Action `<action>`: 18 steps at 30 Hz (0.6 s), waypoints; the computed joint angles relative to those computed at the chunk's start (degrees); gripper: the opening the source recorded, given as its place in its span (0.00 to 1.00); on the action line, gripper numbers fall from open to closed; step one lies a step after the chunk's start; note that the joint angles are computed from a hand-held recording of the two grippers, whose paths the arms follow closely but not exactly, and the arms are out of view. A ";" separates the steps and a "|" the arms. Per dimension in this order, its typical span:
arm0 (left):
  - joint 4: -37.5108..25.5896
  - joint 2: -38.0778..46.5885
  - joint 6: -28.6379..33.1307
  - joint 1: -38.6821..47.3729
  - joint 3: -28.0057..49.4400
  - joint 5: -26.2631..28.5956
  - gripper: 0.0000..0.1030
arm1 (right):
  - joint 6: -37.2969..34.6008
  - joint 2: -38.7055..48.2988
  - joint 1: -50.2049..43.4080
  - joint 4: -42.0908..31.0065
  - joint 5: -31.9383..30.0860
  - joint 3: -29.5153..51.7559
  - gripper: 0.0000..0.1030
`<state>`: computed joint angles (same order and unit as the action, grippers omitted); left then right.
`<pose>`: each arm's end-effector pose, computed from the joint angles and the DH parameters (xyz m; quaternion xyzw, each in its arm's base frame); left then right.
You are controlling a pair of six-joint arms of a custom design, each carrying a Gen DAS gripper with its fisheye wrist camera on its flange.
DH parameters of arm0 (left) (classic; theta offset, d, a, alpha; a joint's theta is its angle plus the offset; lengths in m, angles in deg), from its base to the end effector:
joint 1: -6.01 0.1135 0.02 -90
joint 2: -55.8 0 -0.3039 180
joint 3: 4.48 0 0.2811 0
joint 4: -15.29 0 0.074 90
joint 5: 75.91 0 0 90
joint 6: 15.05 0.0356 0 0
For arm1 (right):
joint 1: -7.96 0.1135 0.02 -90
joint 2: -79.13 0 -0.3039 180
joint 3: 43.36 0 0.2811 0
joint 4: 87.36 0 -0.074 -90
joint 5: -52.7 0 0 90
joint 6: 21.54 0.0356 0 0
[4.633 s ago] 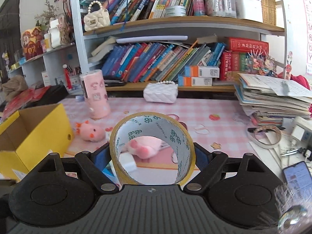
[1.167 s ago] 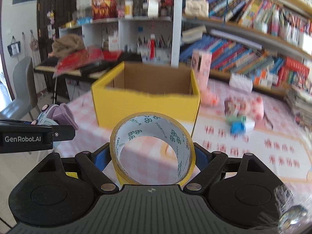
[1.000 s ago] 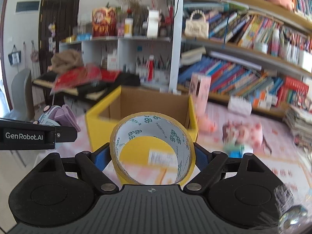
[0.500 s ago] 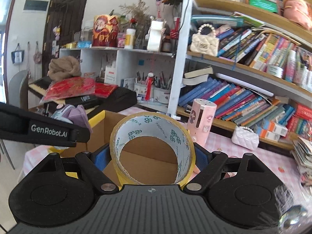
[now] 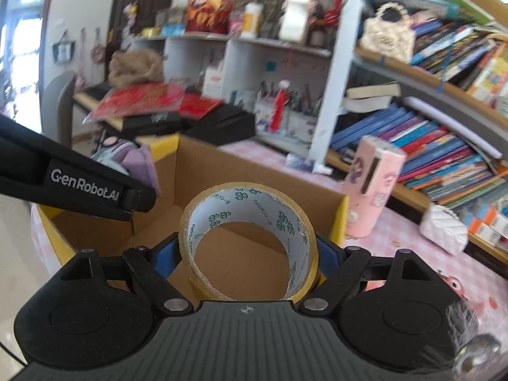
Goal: Organize objects
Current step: 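Lower the tape roll into the box and open the right gripper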
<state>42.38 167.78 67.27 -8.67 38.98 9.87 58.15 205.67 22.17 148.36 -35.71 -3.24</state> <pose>0.3090 -0.0783 0.0613 0.0405 0.9101 -0.0468 0.4097 0.3034 0.0758 0.0212 -0.1778 0.8506 0.0048 0.4948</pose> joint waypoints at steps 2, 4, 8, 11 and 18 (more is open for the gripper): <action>-1.29 1.31 -0.31 -0.44 1.70 -0.38 0.39 | -1.98 0.20 -1.16 -3.71 -1.98 1.96 0.81; -2.42 2.51 -0.51 -0.84 3.27 -0.72 0.39 | -2.86 -0.05 -2.59 -5.70 -5.19 2.84 0.81; -4.07 4.65 -0.35 -1.67 6.03 -1.19 0.39 | -5.23 -0.03 -4.69 -9.67 -8.07 5.15 0.82; -5.54 6.27 -0.36 -2.15 8.16 -1.54 0.39 | -6.06 -0.08 -7.00 -12.93 -11.21 6.88 0.82; -8.35 9.11 0.75 -3.39 12.17 -2.19 0.39 | -10.42 -1.71 -11.03 -26.32 -13.80 13.38 0.82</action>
